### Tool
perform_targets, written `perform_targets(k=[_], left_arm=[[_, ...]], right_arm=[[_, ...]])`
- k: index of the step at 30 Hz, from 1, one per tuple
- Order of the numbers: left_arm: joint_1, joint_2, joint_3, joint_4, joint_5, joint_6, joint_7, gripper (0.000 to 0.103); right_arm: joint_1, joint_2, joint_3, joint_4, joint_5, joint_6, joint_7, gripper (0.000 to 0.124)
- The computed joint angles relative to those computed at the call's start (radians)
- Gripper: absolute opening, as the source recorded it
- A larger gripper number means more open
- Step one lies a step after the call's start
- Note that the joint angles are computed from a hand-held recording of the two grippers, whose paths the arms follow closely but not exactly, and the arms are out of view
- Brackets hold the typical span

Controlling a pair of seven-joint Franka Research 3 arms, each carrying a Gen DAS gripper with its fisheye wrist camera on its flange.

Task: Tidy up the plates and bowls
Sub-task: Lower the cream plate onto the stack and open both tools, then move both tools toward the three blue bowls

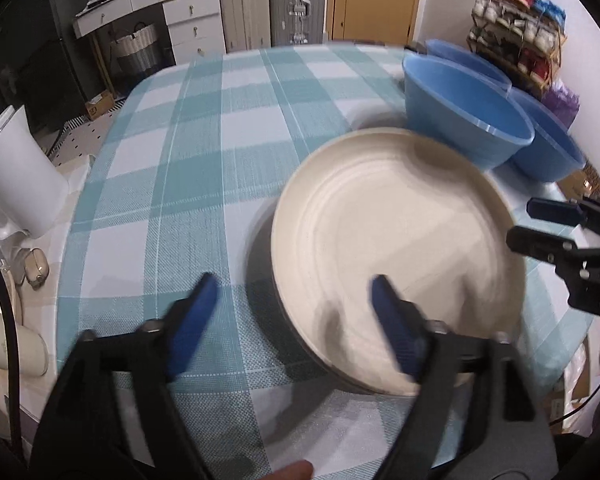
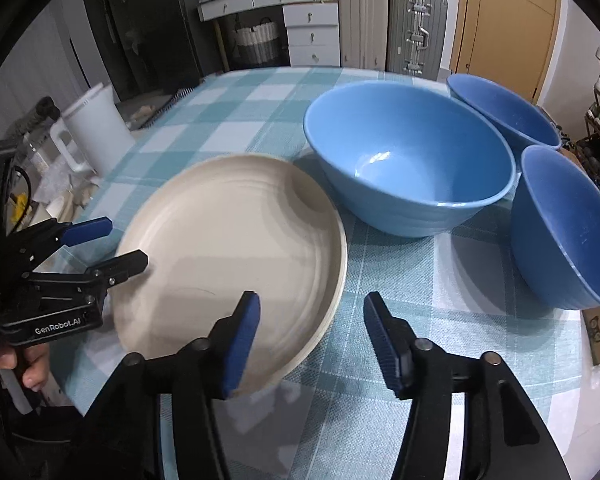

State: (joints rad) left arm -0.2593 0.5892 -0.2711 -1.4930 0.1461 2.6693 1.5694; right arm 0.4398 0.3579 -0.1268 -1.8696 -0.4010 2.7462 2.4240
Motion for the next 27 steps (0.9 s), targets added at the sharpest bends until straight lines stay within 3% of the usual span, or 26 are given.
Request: perform_targets(k=[3, 5, 7, 11, 17, 27], left_arm=[[0.05, -0.007, -0.059, 0.0, -0.071, -0.007, 0.06, 0.086], [0.058, -0.015, -0.069, 0.0, -0.1, -0.008, 0.077, 0.09], [0.055, -0.029, -0.067, -0.01, -0.113, 0.008, 0.081, 0.101], [0.065, -0.043, -0.092, -0.007, -0.161, 0.017, 0.107, 0.102], [0.027, -0.033, -0.081, 0.057, -0.17, 0.0, 0.091, 0.102], [-0.051, 0.048, -0.073, 0.263, -0.153, -0.074, 0.088, 0.102]], right_arm=[[0.0, -0.038, -0.01, -0.049, -0.01, 0.072, 0.031, 0.077], [-0.006, -0.066, -0.013, -0.085, -0.007, 0.127, 0.042, 0.087], [0.006, -0.088, -0.033, -0.106, -0.035, 0.15, 0.073, 0.092], [0.017, -0.142, -0.069, -0.142, -0.14, 0.176, 0.171, 0.102], [-0.005, -0.244, -0.084, -0.199, -0.368, 0.154, 0.364, 0.102], [-0.138, -0.36, 0.004, -0.264, -0.474, 0.127, 0.433, 0.102]])
